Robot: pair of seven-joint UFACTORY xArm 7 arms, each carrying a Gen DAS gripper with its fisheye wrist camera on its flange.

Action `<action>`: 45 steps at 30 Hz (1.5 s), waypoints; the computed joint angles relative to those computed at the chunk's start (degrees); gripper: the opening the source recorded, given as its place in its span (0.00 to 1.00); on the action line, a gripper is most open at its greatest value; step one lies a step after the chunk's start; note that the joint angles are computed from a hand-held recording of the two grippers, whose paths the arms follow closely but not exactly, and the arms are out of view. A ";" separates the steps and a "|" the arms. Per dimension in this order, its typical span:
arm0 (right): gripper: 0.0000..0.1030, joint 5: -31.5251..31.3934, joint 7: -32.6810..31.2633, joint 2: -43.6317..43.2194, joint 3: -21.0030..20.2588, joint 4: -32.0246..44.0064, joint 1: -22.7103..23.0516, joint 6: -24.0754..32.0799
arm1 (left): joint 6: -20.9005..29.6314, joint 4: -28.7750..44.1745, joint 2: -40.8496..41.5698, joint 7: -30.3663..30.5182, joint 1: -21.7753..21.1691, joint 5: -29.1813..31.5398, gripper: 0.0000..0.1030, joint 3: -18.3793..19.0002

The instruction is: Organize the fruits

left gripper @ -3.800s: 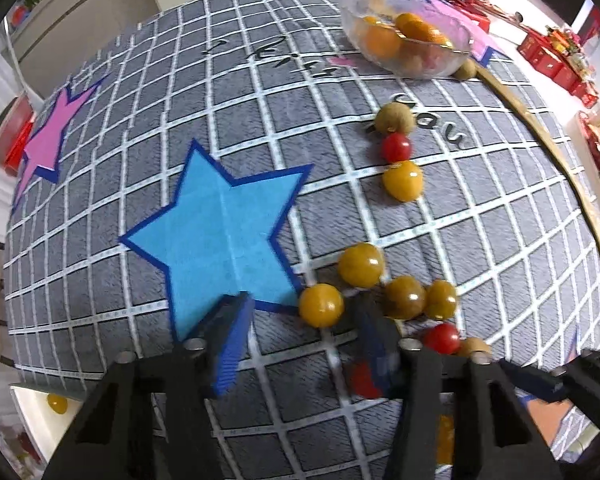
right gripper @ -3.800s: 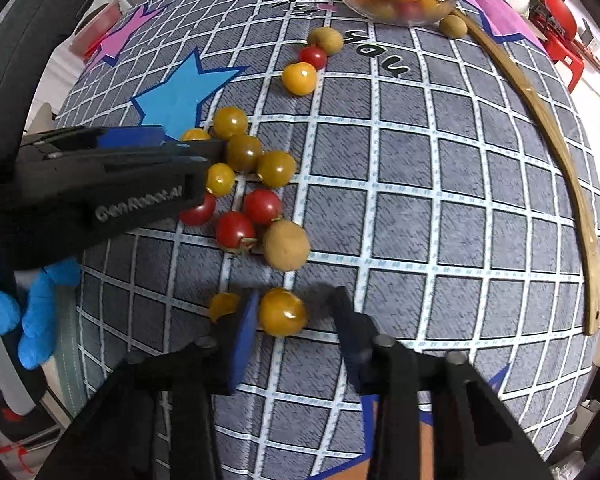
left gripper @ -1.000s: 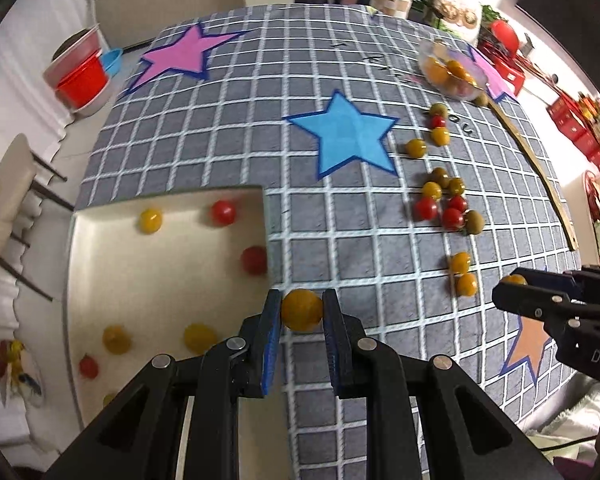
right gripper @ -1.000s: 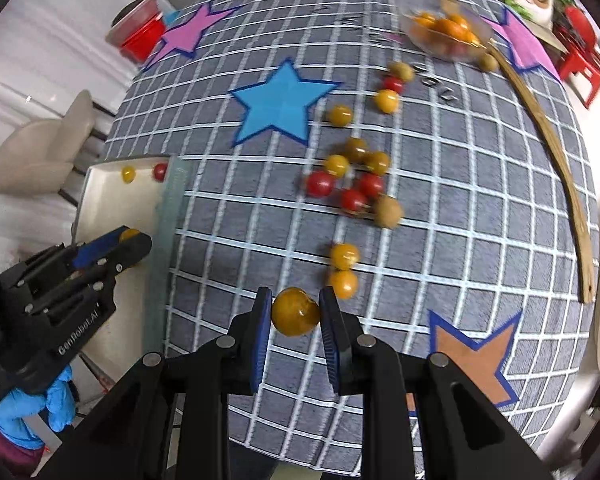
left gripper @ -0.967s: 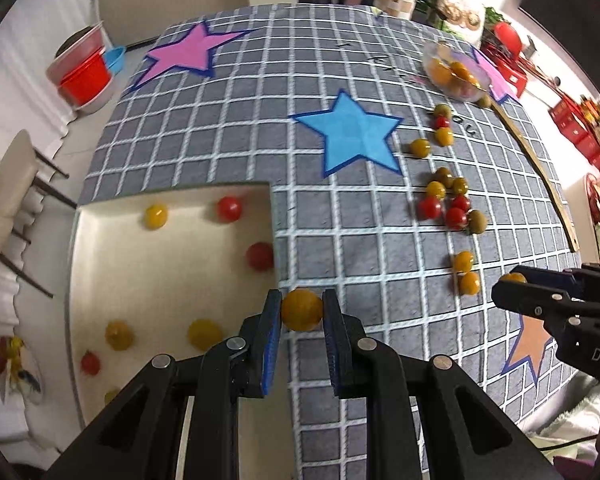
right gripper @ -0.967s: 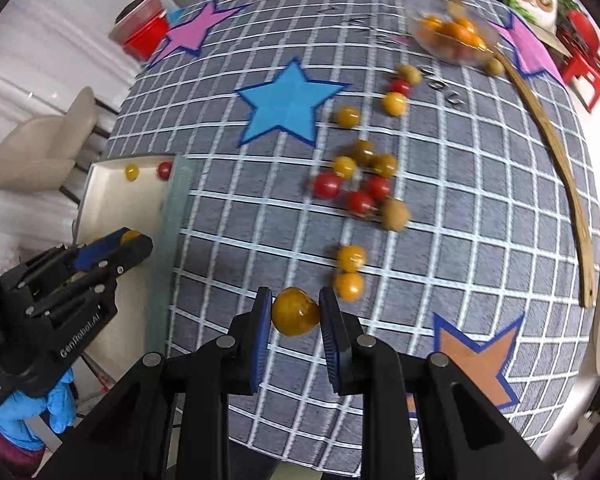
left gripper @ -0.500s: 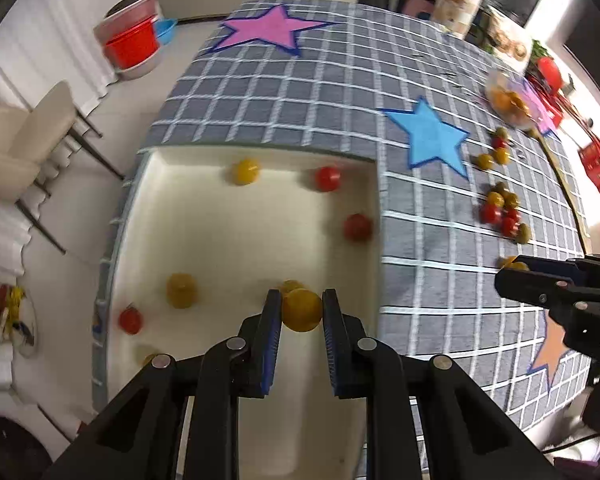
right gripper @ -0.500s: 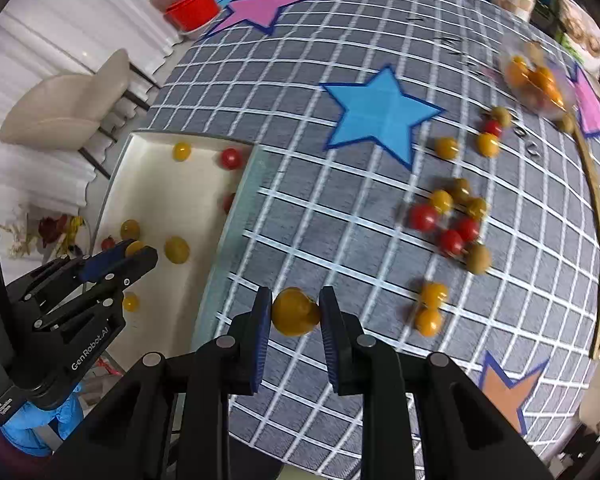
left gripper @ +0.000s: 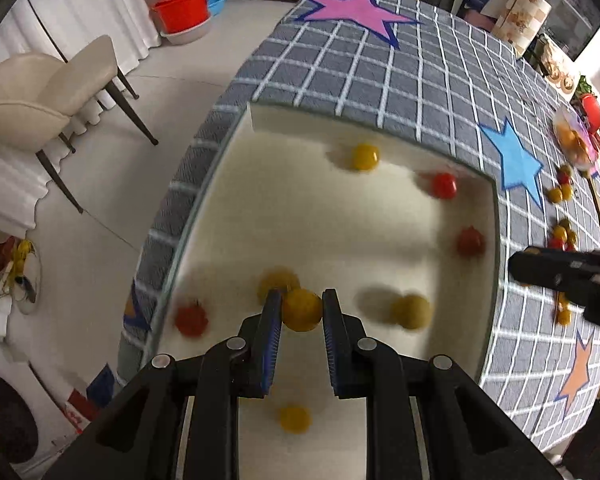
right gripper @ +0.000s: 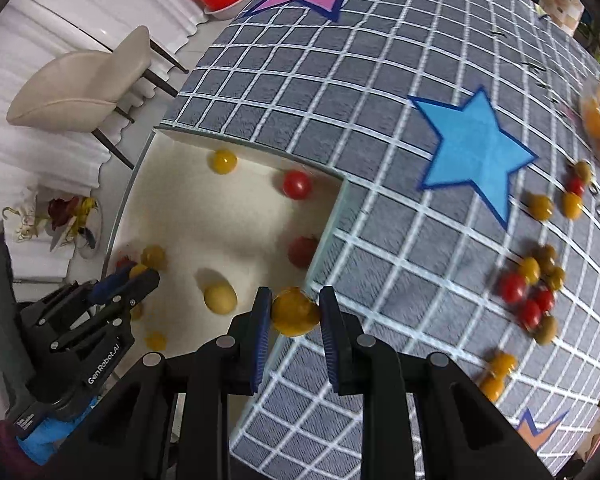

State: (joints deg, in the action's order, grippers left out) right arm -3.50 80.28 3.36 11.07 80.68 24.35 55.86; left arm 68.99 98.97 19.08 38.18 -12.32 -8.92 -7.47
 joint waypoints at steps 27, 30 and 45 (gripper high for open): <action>0.33 2.79 -11.37 14.07 -3.00 11.24 -0.41 0.41 | 0.54 13.37 12.41 -2.84 -3.04 3.44 0.22 -0.17; 0.40 2.66 -11.43 14.20 -3.06 11.55 0.05 -0.39 | 1.37 14.26 12.86 -3.01 -2.86 3.23 0.57 -0.10; 0.83 -1.63 -6.81 8.79 -2.85 10.20 2.02 1.47 | 1.59 15.35 11.13 -1.22 -2.45 3.23 0.67 -0.07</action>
State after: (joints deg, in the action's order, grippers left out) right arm -5.13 73.47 12.15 8.22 90.89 26.37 57.32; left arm 70.58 114.32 30.21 36.96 -14.77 -5.69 -7.54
